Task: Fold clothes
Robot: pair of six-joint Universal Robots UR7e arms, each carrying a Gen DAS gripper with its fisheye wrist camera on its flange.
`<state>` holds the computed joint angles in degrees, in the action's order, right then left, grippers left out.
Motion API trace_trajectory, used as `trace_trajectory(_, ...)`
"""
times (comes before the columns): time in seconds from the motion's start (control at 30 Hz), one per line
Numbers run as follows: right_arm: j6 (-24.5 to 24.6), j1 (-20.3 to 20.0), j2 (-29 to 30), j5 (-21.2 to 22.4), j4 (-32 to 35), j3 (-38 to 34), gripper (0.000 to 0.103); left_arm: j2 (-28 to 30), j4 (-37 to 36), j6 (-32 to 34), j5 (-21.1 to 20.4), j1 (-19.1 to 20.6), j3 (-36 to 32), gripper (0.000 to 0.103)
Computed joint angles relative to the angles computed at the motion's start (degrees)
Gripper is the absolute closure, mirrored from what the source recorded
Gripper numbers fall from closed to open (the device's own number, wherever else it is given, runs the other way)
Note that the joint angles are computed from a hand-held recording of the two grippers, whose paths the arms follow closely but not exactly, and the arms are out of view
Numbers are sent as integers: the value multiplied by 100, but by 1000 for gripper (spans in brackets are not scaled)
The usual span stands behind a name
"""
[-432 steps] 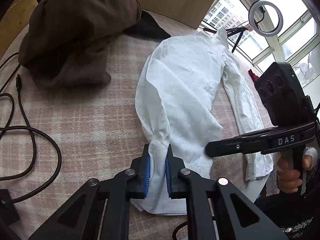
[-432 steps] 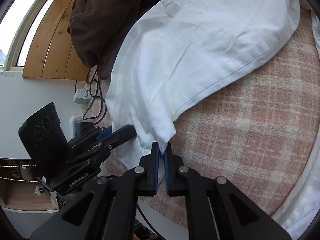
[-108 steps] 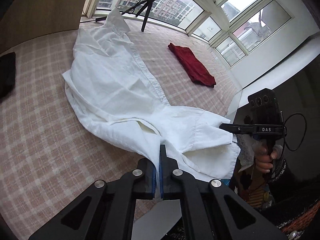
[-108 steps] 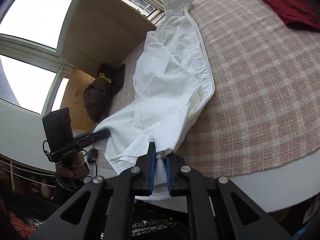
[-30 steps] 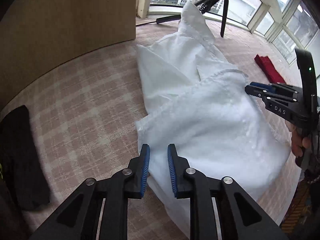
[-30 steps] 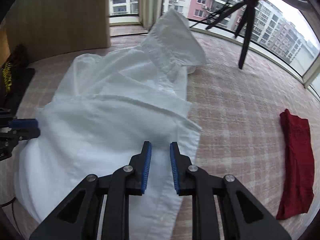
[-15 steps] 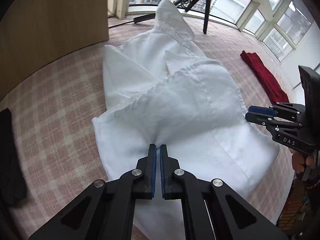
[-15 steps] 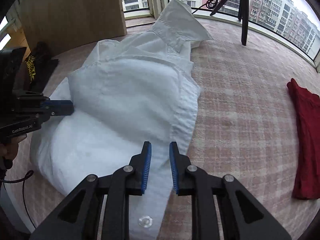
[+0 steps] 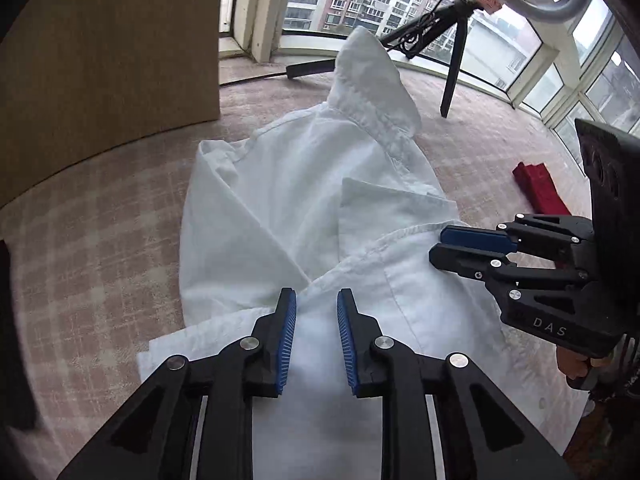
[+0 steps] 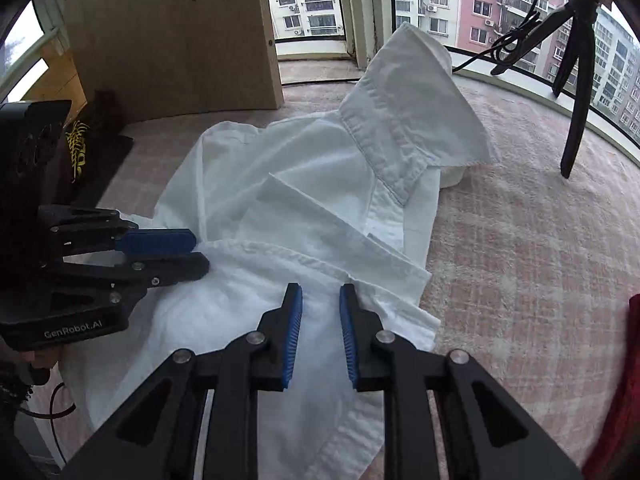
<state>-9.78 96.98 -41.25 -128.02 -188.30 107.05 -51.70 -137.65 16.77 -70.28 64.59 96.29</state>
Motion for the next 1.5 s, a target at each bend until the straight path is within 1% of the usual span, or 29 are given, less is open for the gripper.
trace_trajectory(0.03, 8, 43, -135, 81, -84, 165, 83, -238, -32, -12, -38, -18, 166, 84)
trace_trajectory(0.1, 19, 130, -404, 268, -261, 499, 83, -797, -24, 66, -183, -76, 630, 78)
trace_trajectory(0.17, 30, 199, -673, 732, -386, 930, 83, -1239, 215, 45, -312, -119, 1044, 76)
trace_trajectory(0.2, 44, 229, -732, 907, -398, 1092, 83, -1399, 345, -25, -316, -136, 1227, 76)
trace_trajectory(0.23, 64, 268, -717, 943, -455, 1218, 83, -1458, 392, -49, -215, -131, 1362, 76)
trace_trajectory(0.33, -44, 368, -397, 627, -566, 1383, 83, -1471, 403, -70, 236, -82, 1694, 77)
trace_trajectory(0.37, -109, 365, -280, 471, -490, 1378, 83, -1480, 338, -85, 174, -16, 1725, 77)
trace_trajectory(0.4, -268, 351, -243, 446, -577, 1434, 82, -1473, 423, -206, 117, 16, 1653, 78)
trace_trajectory(0.43, -328, 350, -280, 413, -424, 1456, 82, -1468, 539, -348, 152, -20, 1574, 80)
trace_trajectory(0.47, -298, 333, -419, 424, -32, 1421, 82, -1468, 634, -478, 207, -73, 1505, 82)
trace_trajectory(0.5, -297, 321, -572, 431, 148, 1398, 82, -1494, 589, -463, 259, -150, 1491, 81)
trace_trajectory(0.53, -366, 328, -727, 365, 87, 1372, 81, -1527, 478, -377, 310, -238, 1498, 80)
trace_trajectory(0.57, -488, 321, -836, 291, -118, 1344, 76, -1531, 402, -308, 327, -308, 1466, 78)
trace_trajectory(0.63, -767, 223, -877, -26, -769, 1068, 38, -1457, 314, -270, 344, -391, 1316, 75)
trace_trajectory(0.67, -879, 146, -878, -130, -1007, 868, 36, -1399, 256, -275, 360, -416, 1230, 75)
trace_trajectory(0.7, -875, 23, -902, -80, -1004, 651, 35, -1328, 237, -280, 352, -426, 1131, 75)
trace_trajectory(0.8, -469, -357, -915, 316, -370, -58, 35, -1112, 197, -241, 364, -430, 893, 74)
trace_trajectory(0.83, -503, -434, -809, 368, -267, -301, 35, -1034, 171, -224, 399, -432, 840, 74)
trace_trajectory(1.0, -839, -697, -280, 499, 271, -1327, 35, -732, 319, -247, 261, -269, 568, 74)
trace_trajectory(1.07, -987, -757, -137, 620, 639, -1614, 35, -626, 431, -283, 223, -181, 448, 74)
trace_trajectory(1.17, -1424, -769, 218, 351, 834, -2033, 35, -513, 621, -303, 200, -80, 322, 74)
trace_trajectory(1.23, -1510, -838, 288, 556, 1044, -2162, 36, -455, 701, -281, 195, -23, 271, 74)
trace_trajectory(1.27, -1512, -886, 283, 760, 1137, -2172, 36, -436, 738, -284, 182, 10, 252, 74)
trace_trajectory(1.3, -1552, -911, 298, 885, 1111, -2165, 36, -420, 765, -295, 154, 46, 233, 74)
trace_trajectory(1.33, -1592, -930, 304, 1009, 1100, -2153, 47, -405, 787, -307, 117, 82, 213, 74)
trace_trajectory(1.37, -1636, -917, 263, 1126, 1152, -2116, 62, -407, 787, -321, 87, 97, 209, 74)
trace_trajectory(1.4, -1682, -905, 221, 1243, 1206, -2081, 89, -418, 778, -338, 60, 104, 213, 75)
trace_trajectory(1.43, -1726, -885, 172, 1350, 1219, -2030, 93, -445, 763, -345, 59, 95, 230, 74)
trace_trajectory(1.5, -1797, -758, -3, 1476, 822, -1760, 94, -540, 715, -353, 123, 61, 310, 74)
